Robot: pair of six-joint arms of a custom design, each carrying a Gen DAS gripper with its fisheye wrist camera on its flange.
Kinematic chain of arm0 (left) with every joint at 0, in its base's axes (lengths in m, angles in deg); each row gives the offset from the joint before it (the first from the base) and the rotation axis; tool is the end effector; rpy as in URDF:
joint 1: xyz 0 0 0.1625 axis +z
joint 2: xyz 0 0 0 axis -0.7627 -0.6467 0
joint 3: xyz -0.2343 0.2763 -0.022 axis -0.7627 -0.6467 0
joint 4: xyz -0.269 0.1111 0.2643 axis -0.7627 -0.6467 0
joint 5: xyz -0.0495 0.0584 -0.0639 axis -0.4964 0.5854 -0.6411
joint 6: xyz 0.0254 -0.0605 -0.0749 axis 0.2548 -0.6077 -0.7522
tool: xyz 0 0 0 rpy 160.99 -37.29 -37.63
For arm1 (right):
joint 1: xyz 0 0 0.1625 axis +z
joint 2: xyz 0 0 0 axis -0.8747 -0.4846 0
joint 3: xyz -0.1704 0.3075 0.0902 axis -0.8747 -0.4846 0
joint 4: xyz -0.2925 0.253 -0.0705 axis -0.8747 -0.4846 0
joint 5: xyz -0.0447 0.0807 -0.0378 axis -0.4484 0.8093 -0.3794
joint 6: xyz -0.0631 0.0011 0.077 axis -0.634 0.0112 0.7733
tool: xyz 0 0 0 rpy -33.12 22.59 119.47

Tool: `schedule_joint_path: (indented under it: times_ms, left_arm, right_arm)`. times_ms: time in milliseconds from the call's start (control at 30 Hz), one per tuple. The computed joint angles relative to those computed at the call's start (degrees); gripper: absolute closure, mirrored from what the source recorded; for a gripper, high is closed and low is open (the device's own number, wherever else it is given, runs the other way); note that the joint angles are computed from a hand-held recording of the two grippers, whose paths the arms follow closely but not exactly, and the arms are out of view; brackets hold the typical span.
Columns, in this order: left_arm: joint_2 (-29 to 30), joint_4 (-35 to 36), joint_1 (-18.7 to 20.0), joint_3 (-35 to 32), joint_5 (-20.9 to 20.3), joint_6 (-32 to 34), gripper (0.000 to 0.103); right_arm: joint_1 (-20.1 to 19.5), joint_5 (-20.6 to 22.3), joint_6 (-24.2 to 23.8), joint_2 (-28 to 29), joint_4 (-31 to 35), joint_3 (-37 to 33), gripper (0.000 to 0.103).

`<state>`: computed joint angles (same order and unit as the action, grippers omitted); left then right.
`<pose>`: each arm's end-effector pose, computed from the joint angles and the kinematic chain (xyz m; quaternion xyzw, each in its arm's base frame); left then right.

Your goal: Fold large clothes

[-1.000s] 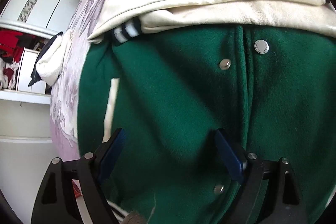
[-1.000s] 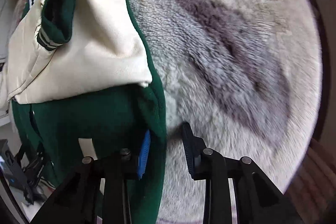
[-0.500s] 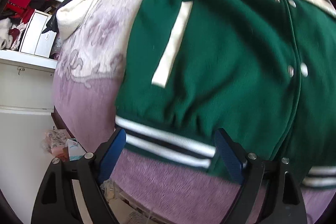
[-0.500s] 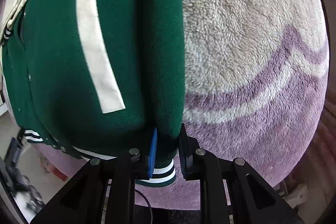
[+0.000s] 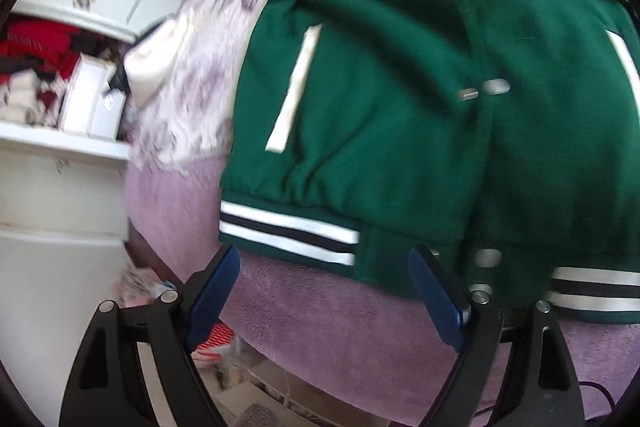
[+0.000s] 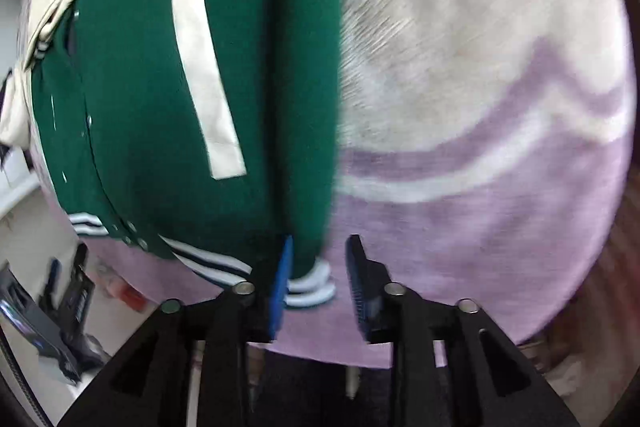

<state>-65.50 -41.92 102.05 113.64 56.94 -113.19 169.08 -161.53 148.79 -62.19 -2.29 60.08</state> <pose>-0.1770 -0.5992 0.3695 0.2510 0.7514 -0.0347 0.6092 0.2622 -0.4561 0.3363 -0.3263 -0.9238 -0.0406 0.1960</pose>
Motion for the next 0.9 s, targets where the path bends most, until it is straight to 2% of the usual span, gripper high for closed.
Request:
schedule_joint_path:
  times_ms: [67,167,233,333,433,533,600,667,733,800,833,900]
  left_arm:
    - [-0.3,0.1,-3.2,3.4,-1.1,-1.8,0.016]
    - [-1.0,-2.9,-8.5,10.1,-4.0,-1.5,0.016]
    - [-1.8,-6.9,-12.0,16.2,-5.0,0.5,0.016]
    - [-3.7,-16.0,-17.3,28.7,-2.9,6.8,0.016]
    - [-3.5,-21.5,-19.6,36.4,-4.2,9.8,0.016]
    - [-1.5,-19.6,-19.5,39.8,-1.4,5.6,0.016]
    - [0.2,-15.9,-18.6,38.5,-0.6,1.3,0.015]
    - [1.5,-12.3,-18.5,36.0,-1.9,-2.5,0.018]
    - [-0.4,-17.8,-20.1,37.2,-4.6,2.6,0.017]
    - [-1.8,-20.7,-21.2,39.2,-4.7,5.8,0.017]
    - [-1.2,-19.6,-21.5,39.0,-4.0,5.0,0.017]
    - [2.0,-12.4,-19.0,36.2,-2.7,-1.5,0.017]
  right_arm:
    - [1.8,-5.8,-1.6,-0.1,9.2,-5.4,0.029]
    - [3.7,-13.4,-0.9,-0.1,22.5,-12.3,0.028]
    - [4.8,-16.3,1.5,0.3,28.4,-15.9,0.028]
    - [4.7,-18.9,3.8,-4.3,33.7,-15.8,0.028]
    - [4.9,-19.7,8.0,-7.7,34.3,-12.0,0.028]
    - [3.1,-19.9,9.8,-12.0,32.0,-7.4,0.028]
    - [0.9,-20.7,8.5,-13.4,30.1,-6.4,0.028]
    - [-0.8,-21.1,7.2,-14.1,29.1,-6.9,0.028]
    - [-1.9,-21.4,5.4,-14.6,26.8,-6.4,0.028]
    - [-2.5,-22.2,4.2,-15.1,23.8,-3.7,0.028]
    - [-2.8,-22.3,3.6,-15.3,22.6,-2.8,0.028]
    - [-3.0,-22.0,2.7,-14.5,21.5,-3.3,0.028]
